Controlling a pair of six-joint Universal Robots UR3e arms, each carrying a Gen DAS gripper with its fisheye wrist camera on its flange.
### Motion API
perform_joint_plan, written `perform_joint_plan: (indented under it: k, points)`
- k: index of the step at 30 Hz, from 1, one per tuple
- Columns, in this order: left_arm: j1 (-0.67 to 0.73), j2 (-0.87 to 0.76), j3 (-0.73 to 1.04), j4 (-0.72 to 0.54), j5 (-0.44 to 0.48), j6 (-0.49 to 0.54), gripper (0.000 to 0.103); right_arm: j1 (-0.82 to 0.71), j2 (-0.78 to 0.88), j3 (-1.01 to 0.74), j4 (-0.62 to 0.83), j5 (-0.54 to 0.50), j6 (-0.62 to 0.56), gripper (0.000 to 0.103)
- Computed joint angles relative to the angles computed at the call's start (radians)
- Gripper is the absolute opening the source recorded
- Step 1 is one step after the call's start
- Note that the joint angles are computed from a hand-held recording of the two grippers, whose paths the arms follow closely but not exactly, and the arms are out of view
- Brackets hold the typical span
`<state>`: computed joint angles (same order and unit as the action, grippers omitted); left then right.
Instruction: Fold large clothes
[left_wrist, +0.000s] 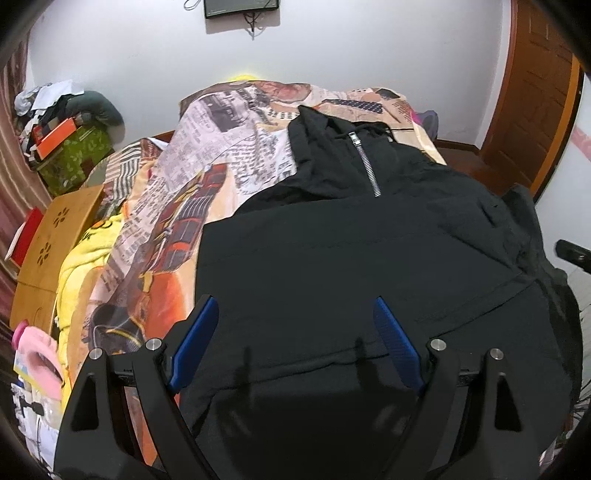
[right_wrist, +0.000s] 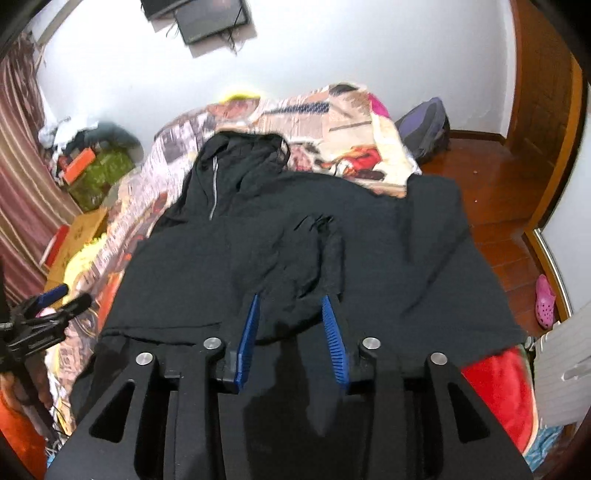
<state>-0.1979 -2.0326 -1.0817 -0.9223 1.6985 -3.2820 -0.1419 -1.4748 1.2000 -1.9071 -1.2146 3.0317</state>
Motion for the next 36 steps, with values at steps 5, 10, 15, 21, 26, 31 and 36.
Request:
perform_joint_plan:
  k: [5,10,15,21,26,31,36]
  points:
    - [-0.042,-0.084,0.158,-0.054,0.016,-0.014,0.085,-0.117,-0.114,0.094,-0.080,0.046,0.046,0.064]
    - [-0.084,-0.162,0.307,-0.102,0.049,0.007,0.085,-0.235,-0.174,0.148,-0.114,0.058,0.079,0.065]
    - [-0.112,-0.253,0.487,-0.168,0.069,0.017,0.086,-0.348,-0.185,0.202,-0.093,0.066,0.087,0.065]
    - [-0.121,-0.360,0.681,-0.264,0.031,-0.017,0.086,-0.448,-0.131,0.265,-0.016,0.130,0.120,0.065]
    - [-0.120,-0.422,0.782,-0.328,0.004,-0.047,0.086,-0.523,-0.072,0.317,0.045,0.208,0.158,0.065]
    - [-0.107,-0.427,0.774,-0.340,-0.006,-0.072,0.086,-0.571,-0.025,0.334,0.035,0.293,0.145,0.065]
    - [-0.087,-0.375,0.659,-0.287,-0.023,-0.102,0.086,-0.558,0.067,0.271,0.031,0.282,0.185,0.065]
